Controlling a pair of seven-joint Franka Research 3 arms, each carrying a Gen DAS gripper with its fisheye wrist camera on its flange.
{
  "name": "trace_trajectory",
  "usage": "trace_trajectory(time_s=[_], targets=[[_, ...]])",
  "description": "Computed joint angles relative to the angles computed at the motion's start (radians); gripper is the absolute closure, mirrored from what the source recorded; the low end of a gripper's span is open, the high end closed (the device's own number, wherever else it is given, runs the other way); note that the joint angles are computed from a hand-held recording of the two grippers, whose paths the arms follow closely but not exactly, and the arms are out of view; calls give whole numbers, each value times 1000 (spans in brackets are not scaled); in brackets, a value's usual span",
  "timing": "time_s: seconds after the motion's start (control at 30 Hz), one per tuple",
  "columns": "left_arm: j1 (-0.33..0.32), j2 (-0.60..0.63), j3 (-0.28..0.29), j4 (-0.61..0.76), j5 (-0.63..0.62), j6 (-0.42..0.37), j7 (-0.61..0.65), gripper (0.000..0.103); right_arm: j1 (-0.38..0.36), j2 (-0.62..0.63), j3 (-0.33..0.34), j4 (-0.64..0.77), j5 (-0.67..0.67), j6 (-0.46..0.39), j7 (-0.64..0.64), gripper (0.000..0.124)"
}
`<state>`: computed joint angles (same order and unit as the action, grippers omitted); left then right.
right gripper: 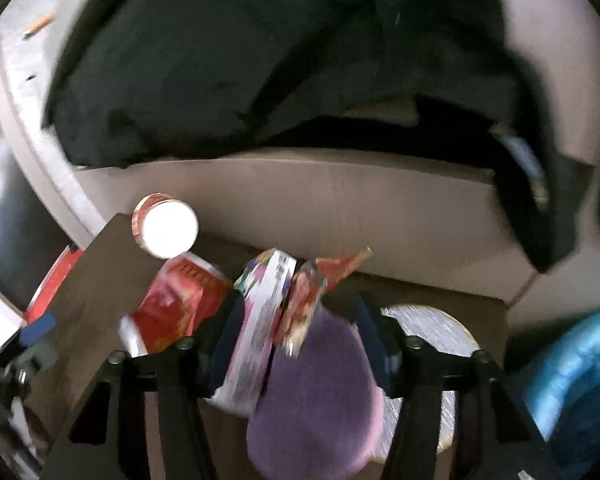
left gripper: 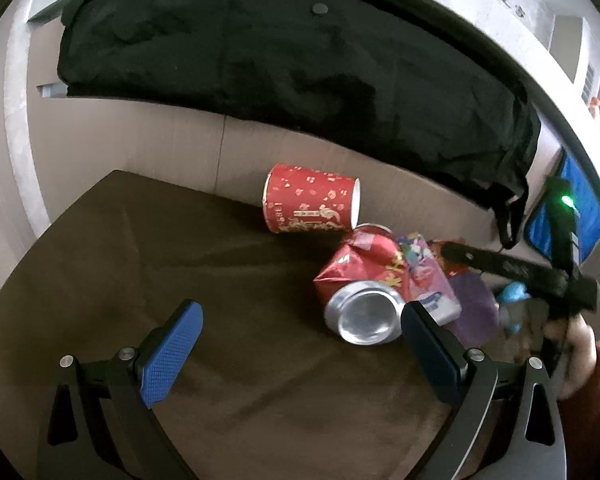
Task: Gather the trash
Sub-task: 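Grasp the red-and-gold snack wrapper with the right tool while the left tool approaches the red paper cup, then grasp the red paper cup rim with the left tool while the right tool holds the wrapper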
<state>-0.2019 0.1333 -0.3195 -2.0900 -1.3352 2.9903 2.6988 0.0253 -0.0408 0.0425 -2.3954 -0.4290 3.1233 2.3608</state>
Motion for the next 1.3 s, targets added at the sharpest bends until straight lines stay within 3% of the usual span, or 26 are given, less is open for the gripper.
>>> trace_trajectory(time_s=[0.07, 0.1, 0.17, 0.2, 0.27, 0.3, 0.6, 0.73, 0.8, 0.9, 0.97, 1.1, 1.17, 1.3], targets=[[7, 5, 6, -1, 16, -35, -16, 4, 37, 53, -9, 36, 249, -15, -196, 85], [9, 8, 8, -1, 27, -52, -32, 4, 47, 65, -11, 46, 323, -22, -254, 89], [16, 12, 6, 3, 15, -73, -32, 4, 67, 69, -26, 47, 370, -16, -293, 110], [15, 11, 4, 4, 4, -74, -28, 4, 83, 59, -36, 41, 407, -18, -336, 110], [15, 12, 1, 12, -30, -83, -6, 4, 112, 23, -27, 11, 637, 8, -545, 116], [13, 14, 2, 16, -35, -87, -4, 4, 122, 1, -27, -5, 689, 10, -594, 116], [-24, 9, -8, 11, 51, -96, -96, 5, 113, -255, 2, -218, 724, 50, -623, 116], [-40, -6, -17, -3, 88, -109, -129, 6, -67, -376, 158, -298, 679, 42, -549, 116], [-49, -12, -21, -7, 97, -121, -134, 8, -111, -404, 190, -309, 658, 34, -524, 116], [-68, -28, -32, -18, 74, -117, -89, 9, -107, -480, 159, -357, 649, 24, -521, 116], [-85, -35, -34, -25, 72, -114, -73, 12, -130, -513, 174, -376, 641, 22, -508, 116], [-102, -34, -31, -18, -27, -60, -22, 16, -105, -550, 138, -409, 650, 15, -508, 116], [-102, -16, -20, 3, -52, -33, -54, 16, -92, -552, 126, -418, 655, 17, -510, 116], [-78, 42, -4, 60, 42, -4, -185, 16, -80, -563, 122, -436, 658, 19, -516, 116]])
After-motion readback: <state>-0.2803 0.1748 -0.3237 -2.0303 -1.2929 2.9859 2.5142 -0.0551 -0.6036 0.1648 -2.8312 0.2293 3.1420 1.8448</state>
